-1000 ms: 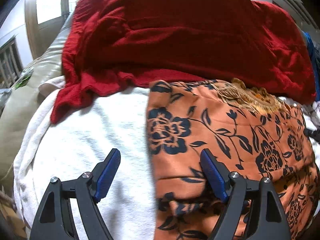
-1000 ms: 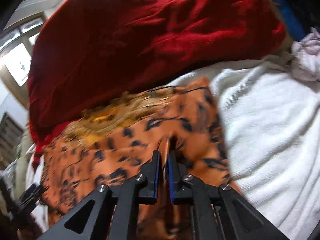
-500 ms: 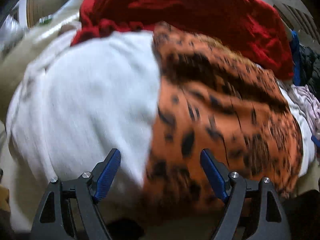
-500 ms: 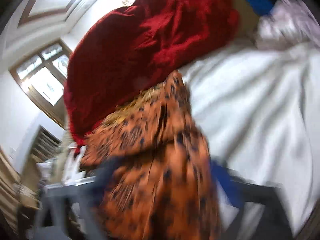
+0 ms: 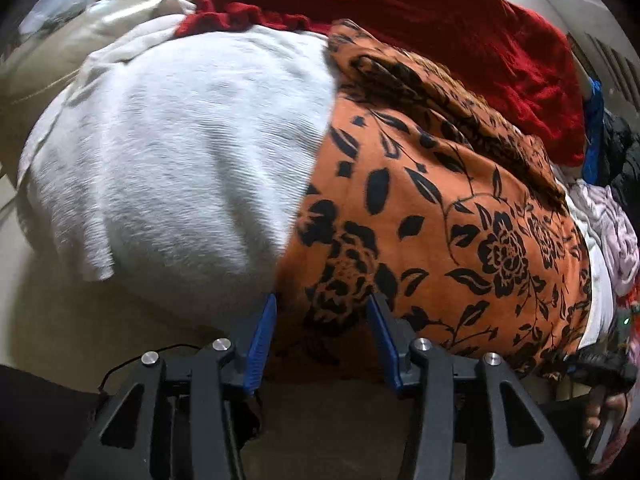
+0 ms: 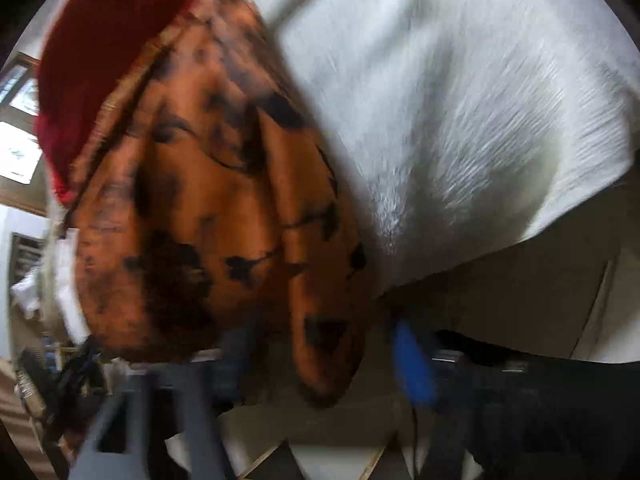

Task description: Fold small clothes

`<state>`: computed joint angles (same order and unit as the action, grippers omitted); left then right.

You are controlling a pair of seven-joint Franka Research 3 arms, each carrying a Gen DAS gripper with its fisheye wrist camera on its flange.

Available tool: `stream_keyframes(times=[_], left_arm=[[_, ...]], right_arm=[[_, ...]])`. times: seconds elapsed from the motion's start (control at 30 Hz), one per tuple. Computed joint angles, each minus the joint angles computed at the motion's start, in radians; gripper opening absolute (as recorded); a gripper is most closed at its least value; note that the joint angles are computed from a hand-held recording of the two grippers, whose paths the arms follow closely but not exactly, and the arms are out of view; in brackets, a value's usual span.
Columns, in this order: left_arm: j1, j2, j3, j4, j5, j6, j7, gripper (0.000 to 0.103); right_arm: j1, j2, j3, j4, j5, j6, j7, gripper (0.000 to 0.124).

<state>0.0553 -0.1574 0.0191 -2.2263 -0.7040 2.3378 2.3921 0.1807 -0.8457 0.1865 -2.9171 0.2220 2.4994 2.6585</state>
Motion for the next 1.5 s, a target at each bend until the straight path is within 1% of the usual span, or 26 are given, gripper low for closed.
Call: stream_keyframes(times=[0.03, 0.1, 0.2, 0.23, 0.27, 0.3, 0.33, 0.37, 0.4, 0.47, 0.57, 0.6, 0.63, 0.67, 0.77, 0.9, 0.97, 1.03, 1.07, 1.13, 1.23, 1.27, 1.37, 1.43, 1.47, 1.5], left_arm=[[0.003, -0.001, 0.007, -0.001, -0.017, 0.0, 0.01, 0.048], [0.012, 0.004, 0.016, 0.004, -0.025, -0.011, 0.018, 0.048], [0.019, -0.005, 0.016, -0.002, -0.025, -0.013, 0.042, 0.048], [0.021, -0.007, 0.017, -0.003, -0.024, -0.016, 0.052, 0.05], [0.022, -0.008, 0.02, -0.003, -0.022, -0.023, 0.061, 0.051], [0.025, -0.004, 0.022, 0.004, -0.021, -0.031, 0.065, 0.056], [0.028, -0.006, 0.023, 0.001, -0.019, -0.03, 0.066, 0.064], [0.032, -0.009, 0.023, -0.004, -0.014, -0.022, 0.06, 0.066], [0.038, -0.013, 0.029, -0.008, -0.014, -0.024, 0.06, 0.068], [0.046, -0.015, 0.037, -0.011, -0.018, -0.036, 0.049, 0.068], [0.059, -0.024, 0.049, -0.021, -0.034, -0.048, 0.039, 0.069], [0.063, -0.025, 0.053, -0.022, -0.042, -0.055, 0.037, 0.071], [0.067, -0.025, 0.057, -0.022, -0.046, -0.066, 0.032, 0.073], [0.071, -0.026, 0.061, -0.022, -0.053, -0.081, 0.027, 0.073], [0.082, -0.025, 0.073, -0.012, -0.091, -0.152, 0.02, 0.074], [0.102, -0.016, 0.076, 0.008, -0.101, -0.256, -0.02, 0.075], [0.112, -0.023, 0.074, 0.001, -0.1, -0.288, -0.037, 0.076], [0.114, -0.037, 0.066, -0.019, -0.084, -0.301, -0.05, 0.077], [0.113, -0.042, 0.065, -0.027, -0.09, -0.303, -0.049, 0.077], [0.102, -0.061, 0.061, -0.058, -0.131, -0.274, -0.035, 0.077], [0.067, -0.087, 0.03, -0.095, -0.14, -0.164, 0.01, 0.077], [0.054, -0.088, 0.028, -0.098, -0.14, -0.145, 0.018, 0.077], [0.013, -0.083, 0.036, -0.095, -0.187, -0.144, 0.094, 0.077], [0.005, -0.066, 0.043, -0.082, -0.202, -0.174, 0.104, 0.075], [0.006, -0.061, 0.046, -0.079, -0.217, -0.184, 0.11, 0.069], [0.009, -0.056, 0.046, -0.075, -0.221, -0.19, 0.109, 0.048]], right_arm=[[-0.004, 0.006, 0.019, 0.021, -0.023, -0.032, -0.001, 0.007], [-0.016, -0.002, 0.065, 0.074, -0.096, -0.108, -0.006, 0.006], [0.045, -0.084, 0.033, 0.089, -0.074, -0.069, -0.053, 0.005], [0.052, -0.111, 0.032, 0.102, -0.077, -0.048, -0.076, 0.005], [0.062, -0.131, 0.024, 0.11, -0.072, -0.007, -0.102, 0.005], [0.074, -0.159, 0.013, 0.112, -0.057, 0.037, -0.124, 0.005], [0.076, -0.168, 0.006, 0.127, -0.048, 0.088, -0.15, 0.005], [0.061, -0.158, 0.019, 0.157, -0.051, 0.137, -0.166, 0.005], [0.047, -0.144, 0.02, 0.176, -0.052, 0.192, -0.189, 0.005], [0.035, -0.108, 0.0, 0.206, -0.038, 0.3, -0.24, 0.005], [-0.015, -0.032, -0.007, 0.287, -0.031, 0.419, -0.303, 0.005], [-0.039, -0.015, -0.005, 0.307, -0.032, 0.434, -0.32, 0.005], [-0.082, 0.014, 0.006, 0.337, -0.038, 0.458, -0.329, 0.005], [-0.105, 0.038, 0.008, 0.356, -0.034, 0.475, -0.334, 0.005], [-0.193, 0.097, 0.031, 0.401, -0.029, 0.494, -0.324, 0.005], [-0.207, 0.149, -0.005, 0.404, 0.004, 0.533, -0.333, 0.005], [-0.199, 0.16, -0.025, 0.397, 0.022, 0.538, -0.344, 0.005], [-0.182, 0.143, -0.057, 0.377, 0.037, 0.53, -0.373, 0.005], [-0.182, 0.138, -0.065, 0.371, 0.041, 0.524, -0.385, 0.005], [-0.182, 0.156, -0.071, 0.375, 0.051, 0.534, -0.403, 0.005], [-0.174, 0.168, -0.083, 0.368, 0.073, 0.55, -0.424, 0.005], [-0.167, 0.176, -0.088, 0.366, 0.083, 0.563, -0.431, 0.005], [-0.155, 0.181, -0.094, 0.36, 0.103, 0.578, -0.451, 0.005], [-0.15, 0.182, -0.092, 0.355, 0.115, 0.59, -0.46, 0.005], [-0.141, 0.181, -0.096, 0.35, 0.122, 0.602, -0.467, 0.005], [-0.139, 0.179, -0.095, 0.347, 0.127, 0.609, -0.472, 0.005]])
